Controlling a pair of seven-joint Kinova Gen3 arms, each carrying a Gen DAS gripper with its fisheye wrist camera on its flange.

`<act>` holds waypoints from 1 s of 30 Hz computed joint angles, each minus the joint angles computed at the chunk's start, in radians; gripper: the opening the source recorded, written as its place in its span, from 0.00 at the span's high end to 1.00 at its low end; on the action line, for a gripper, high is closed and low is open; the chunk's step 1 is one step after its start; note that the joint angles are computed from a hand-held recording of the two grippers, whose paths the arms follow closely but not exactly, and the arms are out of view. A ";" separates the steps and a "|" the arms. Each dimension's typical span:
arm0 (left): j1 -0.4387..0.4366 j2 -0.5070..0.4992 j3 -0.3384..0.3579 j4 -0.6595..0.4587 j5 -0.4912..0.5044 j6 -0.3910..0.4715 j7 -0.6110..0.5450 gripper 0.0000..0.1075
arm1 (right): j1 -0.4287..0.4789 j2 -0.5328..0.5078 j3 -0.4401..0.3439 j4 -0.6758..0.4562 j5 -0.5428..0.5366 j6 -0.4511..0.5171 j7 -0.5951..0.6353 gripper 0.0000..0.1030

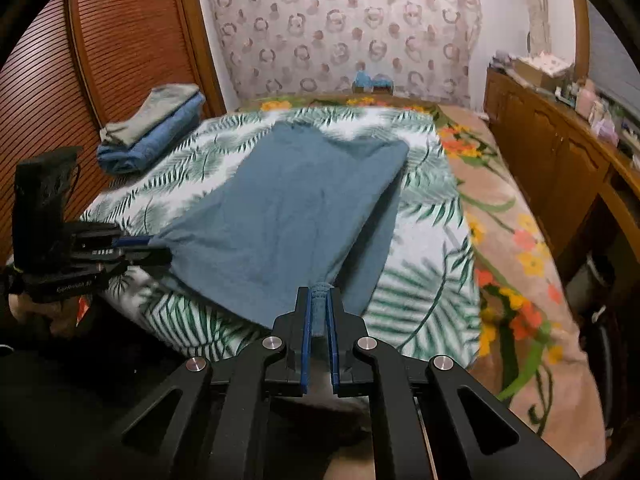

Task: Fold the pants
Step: 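Close the right gripper on the hem beside the left gripper while left holds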

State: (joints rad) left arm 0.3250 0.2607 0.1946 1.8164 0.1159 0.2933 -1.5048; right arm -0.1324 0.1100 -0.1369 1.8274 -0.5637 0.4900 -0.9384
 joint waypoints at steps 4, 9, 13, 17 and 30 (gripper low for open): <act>-0.001 0.012 -0.006 -0.009 0.002 0.022 0.006 0.85 | -0.034 0.024 0.010 0.006 0.080 -0.026 -0.093 0.93; 0.050 0.029 -0.051 -0.033 -0.048 0.059 0.067 0.83 | -0.055 0.024 0.018 0.014 0.174 -0.071 -0.219 0.84; 0.074 0.032 -0.077 -0.041 -0.088 0.073 0.125 0.70 | -0.069 0.033 0.011 0.020 0.234 -0.084 -0.297 0.68; 0.068 0.031 -0.070 -0.032 -0.101 0.061 0.139 0.69 | -0.049 0.039 -0.014 0.018 0.206 -0.071 -0.283 0.67; 0.069 0.031 -0.057 -0.027 -0.117 0.052 0.138 0.69 | -0.044 0.044 -0.033 0.046 0.184 -0.122 -0.268 0.68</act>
State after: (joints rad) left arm 0.3940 0.2921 0.1372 1.7895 -0.0014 0.3451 -1.3666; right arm -0.1760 0.1545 -0.1699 1.8736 -0.3801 0.3676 -1.2060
